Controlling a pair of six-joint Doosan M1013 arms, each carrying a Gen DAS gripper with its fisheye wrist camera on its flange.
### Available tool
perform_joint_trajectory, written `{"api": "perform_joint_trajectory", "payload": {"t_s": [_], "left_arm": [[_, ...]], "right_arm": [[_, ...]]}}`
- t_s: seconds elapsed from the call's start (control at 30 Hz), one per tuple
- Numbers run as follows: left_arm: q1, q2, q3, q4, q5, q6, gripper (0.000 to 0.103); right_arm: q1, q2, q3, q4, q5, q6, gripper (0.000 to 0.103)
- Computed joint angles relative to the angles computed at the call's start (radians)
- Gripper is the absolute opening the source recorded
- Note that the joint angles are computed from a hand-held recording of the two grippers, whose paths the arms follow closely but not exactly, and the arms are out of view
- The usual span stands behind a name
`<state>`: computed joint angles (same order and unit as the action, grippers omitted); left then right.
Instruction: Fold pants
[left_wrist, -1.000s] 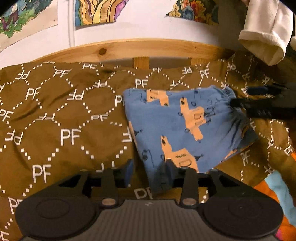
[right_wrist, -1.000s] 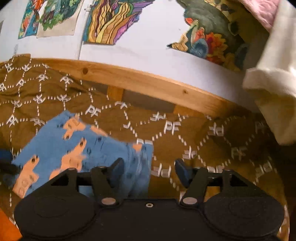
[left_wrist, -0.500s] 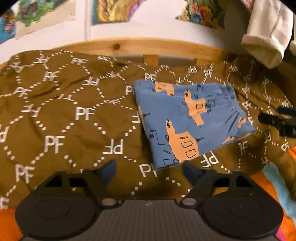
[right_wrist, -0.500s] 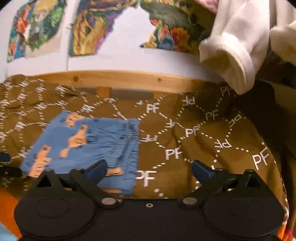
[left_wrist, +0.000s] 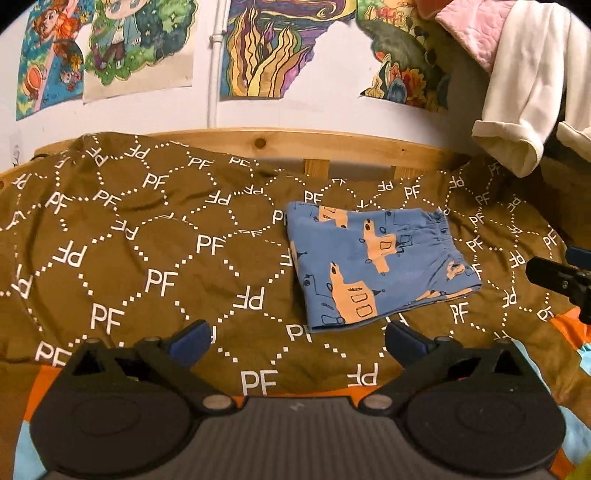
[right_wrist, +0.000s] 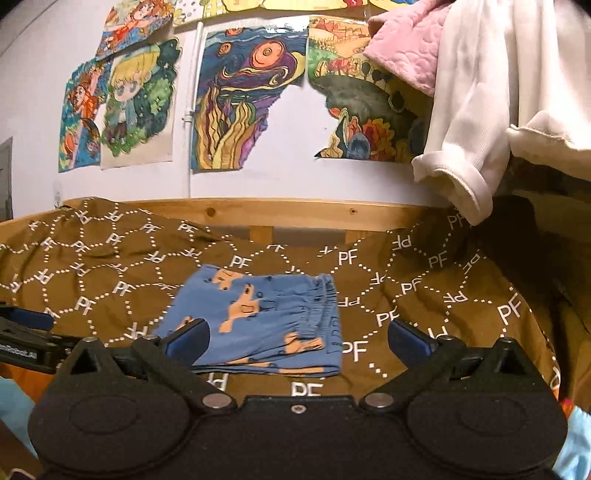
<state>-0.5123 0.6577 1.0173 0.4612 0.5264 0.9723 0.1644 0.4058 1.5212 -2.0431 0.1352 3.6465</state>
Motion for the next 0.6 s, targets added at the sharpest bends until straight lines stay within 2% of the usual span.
{"api": "perform_joint_trajectory", "payload": {"t_s": [0.3,0.5,0.6], "left_arm": [[-0.023,-0.021,0.043,0.133,0.007,-0.119,0.103],[-0.039,-0.016,0.043,0.242,0.053,-0.200,0.103],[-0.048,-0.014,0.046,0.309,0.091,-0.269,0.103]], "right_arm": [[0.015,-0.019,0.060,-0.315,0.068,0.342,0.102],[0.008,-0.019,0.079,-0.419,0.060,0.476,0.102],[0.006,-0.020,0.086,-0.402,0.057,0.480,0.102]]}}
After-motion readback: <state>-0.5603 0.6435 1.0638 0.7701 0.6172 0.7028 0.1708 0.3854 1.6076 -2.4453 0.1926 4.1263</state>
